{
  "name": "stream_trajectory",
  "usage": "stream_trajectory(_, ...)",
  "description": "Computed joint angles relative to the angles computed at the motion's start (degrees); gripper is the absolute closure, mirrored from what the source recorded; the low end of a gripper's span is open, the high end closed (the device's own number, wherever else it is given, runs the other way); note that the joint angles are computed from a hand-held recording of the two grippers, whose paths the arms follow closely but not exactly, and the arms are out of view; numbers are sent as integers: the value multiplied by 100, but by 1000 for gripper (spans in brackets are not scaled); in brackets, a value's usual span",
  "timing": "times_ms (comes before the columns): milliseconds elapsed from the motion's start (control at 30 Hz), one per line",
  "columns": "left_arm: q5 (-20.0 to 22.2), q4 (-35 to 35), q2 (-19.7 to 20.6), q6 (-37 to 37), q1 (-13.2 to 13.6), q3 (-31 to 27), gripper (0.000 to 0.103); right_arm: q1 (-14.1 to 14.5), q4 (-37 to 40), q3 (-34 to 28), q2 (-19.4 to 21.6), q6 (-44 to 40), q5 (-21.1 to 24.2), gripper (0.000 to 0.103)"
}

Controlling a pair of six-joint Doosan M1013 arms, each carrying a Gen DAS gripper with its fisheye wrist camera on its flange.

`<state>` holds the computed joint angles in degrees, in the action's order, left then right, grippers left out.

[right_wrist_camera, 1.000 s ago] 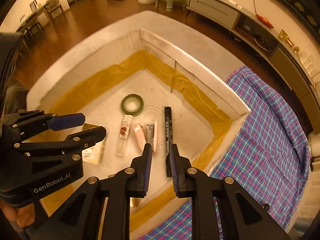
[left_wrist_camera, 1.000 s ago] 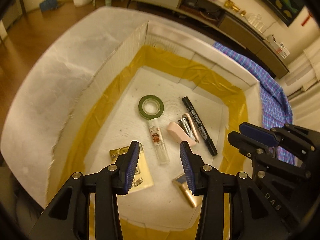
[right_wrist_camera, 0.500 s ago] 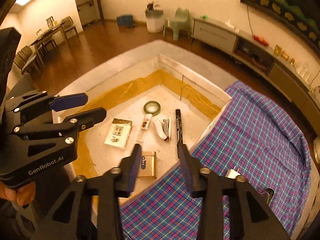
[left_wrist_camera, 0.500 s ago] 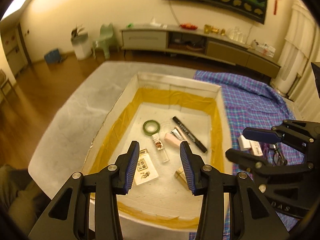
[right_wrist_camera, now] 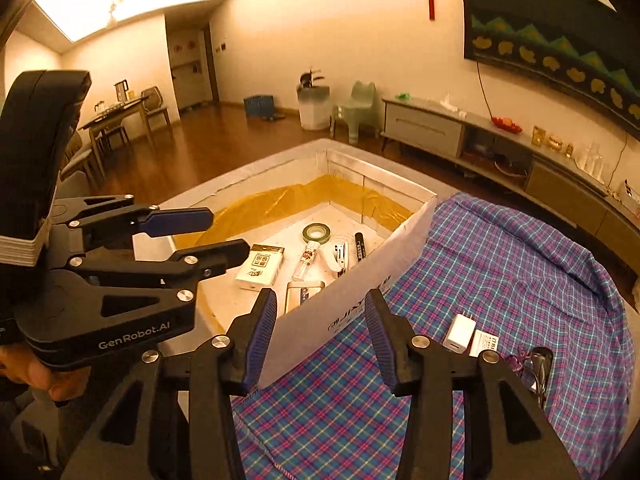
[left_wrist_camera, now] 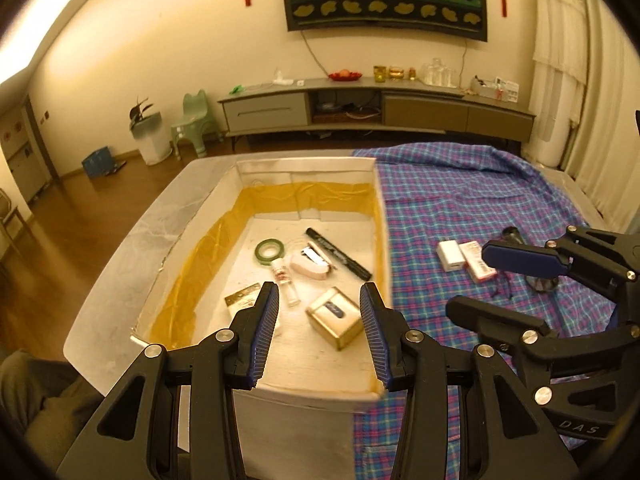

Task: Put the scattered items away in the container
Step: 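Move both tools back over the items on the bedspread, then grasp the black glasses with the right tool while the left tool grasps the white charger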

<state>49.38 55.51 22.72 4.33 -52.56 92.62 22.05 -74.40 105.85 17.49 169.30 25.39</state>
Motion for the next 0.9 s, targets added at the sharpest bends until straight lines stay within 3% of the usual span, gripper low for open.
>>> stream_trajectory(233,157,418,52,-407,-307,-25,58,45,-1242,532,-271,1225,-314,55)
stream_trajectory(533,-147,429,236,-492,-438,-132,58,-81,-2232,1135,-518,2682,-409,49)
stream_trajectory(767,-513,170,483,-116,-506,-329,58,-318,-2640,1548,-675,3805,-504,49)
stream_trajectory(900,-838,-153,658,166,-453,-518,58,-533,-2365,1723,-729,3985,-481,49)
